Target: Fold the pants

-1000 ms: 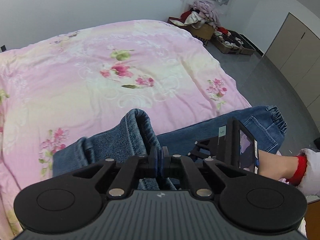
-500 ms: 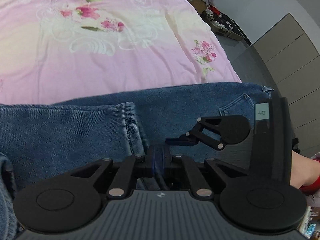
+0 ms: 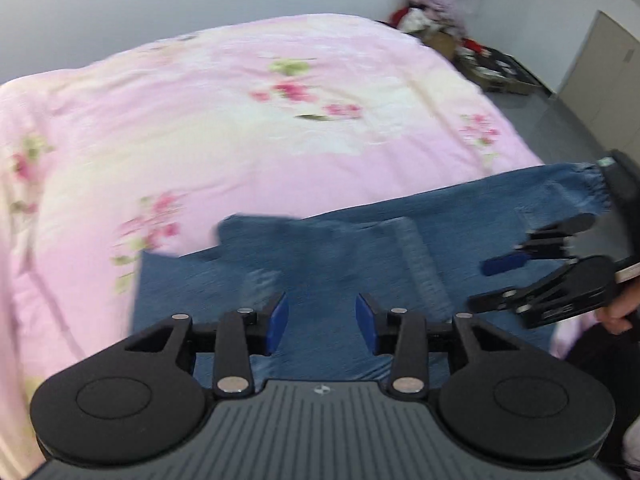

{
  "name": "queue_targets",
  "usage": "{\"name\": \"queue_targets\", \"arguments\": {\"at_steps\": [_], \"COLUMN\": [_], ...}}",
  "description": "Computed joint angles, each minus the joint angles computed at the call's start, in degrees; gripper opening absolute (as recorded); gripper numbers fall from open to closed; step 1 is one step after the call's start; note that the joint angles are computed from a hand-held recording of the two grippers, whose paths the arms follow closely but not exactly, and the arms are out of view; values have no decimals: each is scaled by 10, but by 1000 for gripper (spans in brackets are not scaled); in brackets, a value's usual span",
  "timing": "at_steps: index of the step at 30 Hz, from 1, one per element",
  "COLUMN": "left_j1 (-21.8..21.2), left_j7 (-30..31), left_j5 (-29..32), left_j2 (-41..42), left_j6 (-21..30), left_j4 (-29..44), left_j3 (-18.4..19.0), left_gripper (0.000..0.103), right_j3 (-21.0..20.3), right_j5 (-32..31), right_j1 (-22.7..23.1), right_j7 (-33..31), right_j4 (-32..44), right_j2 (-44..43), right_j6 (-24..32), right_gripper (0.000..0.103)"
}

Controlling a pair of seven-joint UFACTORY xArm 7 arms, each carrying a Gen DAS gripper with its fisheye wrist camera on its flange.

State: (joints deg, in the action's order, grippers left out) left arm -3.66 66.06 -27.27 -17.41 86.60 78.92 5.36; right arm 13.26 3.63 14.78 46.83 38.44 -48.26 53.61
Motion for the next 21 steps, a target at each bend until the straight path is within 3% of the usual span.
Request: {"name": "queue_targets", "arguments": {"at_steps": [5, 8, 12, 13, 17, 18, 21], "left_j1": [16, 17, 6, 0, -24, -28, -38], "left_j7": [86, 143, 197, 195, 125, 119, 89], "left_j5": [29, 30, 36, 36, 21, 25, 51], "left_j2": [-29, -66, -141, -153, -146, -153, -168], "left_j6": [-60, -81, -194, -218, -240, -272, -380], "left_j4": [-64, -109, -215, -236, -253, -271, -324], "left_j3": [18, 33, 21, 17, 6, -5, -36], "left_gripper": [49, 57, 58, 58, 62, 66, 63], "right_j3": [56, 69, 66, 65, 56, 55, 50], "right_j5": [-8, -23, -48, -53, -71, -75, -83], "right_j1": [-17, -15, -11, -9, 1, 4, 10], "right_j7": [90, 134, 163, 167, 169, 165, 156], "right_j4": [-4, -9, -15, -15, -14, -11, -11], "right_j2": [45, 70, 94, 99, 102, 103, 99], "right_j6": [-88, -118, -135, -136, -133, -128, -117], "right_gripper": [52, 52, 52, 52, 52, 52, 52]}}
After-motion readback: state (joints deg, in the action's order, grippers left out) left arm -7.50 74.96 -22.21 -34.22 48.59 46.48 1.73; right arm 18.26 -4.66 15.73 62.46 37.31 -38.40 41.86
